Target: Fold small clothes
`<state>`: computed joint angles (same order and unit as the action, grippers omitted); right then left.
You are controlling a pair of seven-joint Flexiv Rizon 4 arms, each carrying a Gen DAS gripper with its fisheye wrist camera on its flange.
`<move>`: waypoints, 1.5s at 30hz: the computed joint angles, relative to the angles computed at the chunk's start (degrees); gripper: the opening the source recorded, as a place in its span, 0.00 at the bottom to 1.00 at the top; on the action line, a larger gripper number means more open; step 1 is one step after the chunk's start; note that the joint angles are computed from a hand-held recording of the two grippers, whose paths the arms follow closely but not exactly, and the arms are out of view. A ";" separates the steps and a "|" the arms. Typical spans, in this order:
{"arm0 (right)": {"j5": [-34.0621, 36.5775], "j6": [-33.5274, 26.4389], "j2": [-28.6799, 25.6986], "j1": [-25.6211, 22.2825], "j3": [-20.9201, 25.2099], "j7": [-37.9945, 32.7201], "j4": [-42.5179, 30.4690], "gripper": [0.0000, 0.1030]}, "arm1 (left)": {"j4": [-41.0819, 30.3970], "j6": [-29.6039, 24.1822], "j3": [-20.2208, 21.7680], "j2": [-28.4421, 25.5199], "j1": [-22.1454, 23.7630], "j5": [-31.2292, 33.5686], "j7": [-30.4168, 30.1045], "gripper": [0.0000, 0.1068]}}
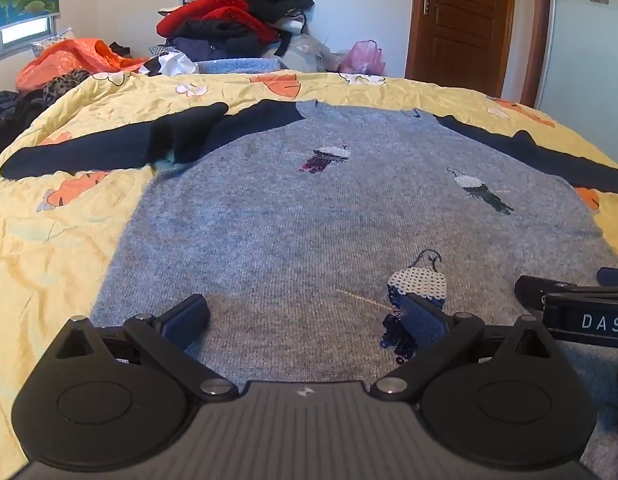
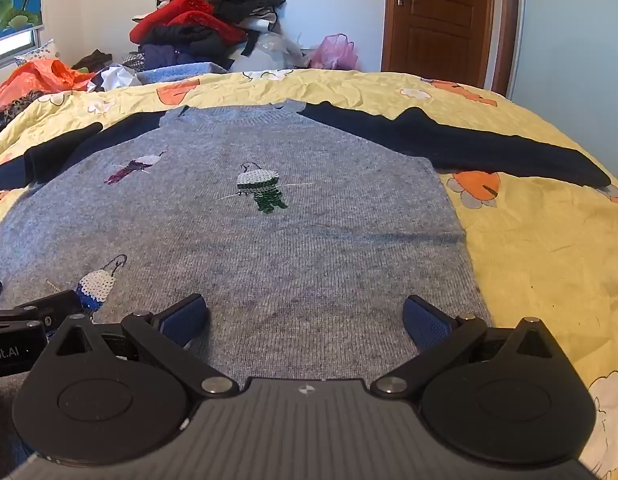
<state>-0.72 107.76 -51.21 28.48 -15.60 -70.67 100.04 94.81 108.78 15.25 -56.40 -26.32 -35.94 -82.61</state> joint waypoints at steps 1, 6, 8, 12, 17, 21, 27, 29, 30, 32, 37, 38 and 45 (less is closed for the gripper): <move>0.04 0.10 -0.03 0.00 0.00 -0.01 -0.01 1.00 | -0.01 -0.46 0.38 0.04 -0.28 -0.17 0.13 0.96; 0.12 0.13 -0.01 -0.02 0.02 -0.10 0.03 1.00 | -0.80 -5.42 4.81 -0.06 -3.29 -1.12 -1.07 0.96; 0.17 0.12 -0.01 0.03 -0.01 -0.13 0.04 1.00 | -1.21 -6.72 6.01 -0.18 -3.84 0.11 -2.63 0.96; 0.17 0.27 0.12 -0.18 0.26 -0.20 0.16 1.00 | -1.09 -5.00 3.50 0.17 -1.31 3.19 -4.21 0.96; 0.27 0.32 0.20 -0.15 0.30 -0.24 0.27 1.00 | -0.13 -2.93 0.96 0.90 0.99 5.88 -5.06 0.96; 0.07 0.10 0.82 -0.53 0.74 -0.25 0.42 1.00 | -0.41 -3.38 2.34 0.54 -0.25 5.03 -5.07 0.96; 0.32 0.62 0.28 -0.47 0.82 -0.15 0.24 1.00 | -0.51 -3.51 1.94 0.70 0.17 5.62 -5.26 0.96; 0.25 0.73 0.21 -0.74 1.07 -0.18 0.16 1.00 | -0.42 -3.22 1.34 0.79 0.74 5.95 -5.27 0.96; 0.27 0.75 0.24 -0.72 1.04 -0.22 0.22 1.00 | -0.48 -3.32 1.58 0.71 0.55 5.82 -5.25 0.96; 0.37 0.66 0.19 -0.47 0.77 -0.29 0.25 1.00 | -0.54 -3.24 1.57 0.63 0.57 5.77 -5.30 0.96; 0.64 0.32 -0.07 0.36 -0.13 -0.27 0.07 1.00 | -0.10 -2.36 0.27 0.96 1.56 6.14 -5.13 0.96; 0.64 0.32 -0.07 0.36 -0.13 -0.27 0.07 1.00 | -0.01 -2.15 -0.08 1.03 1.82 6.21 -5.07 0.96; 0.67 0.30 -0.12 0.45 -0.27 -0.27 0.04 1.00 | 0.39 -0.93 -2.17 1.42 3.29 6.22 -4.51 0.96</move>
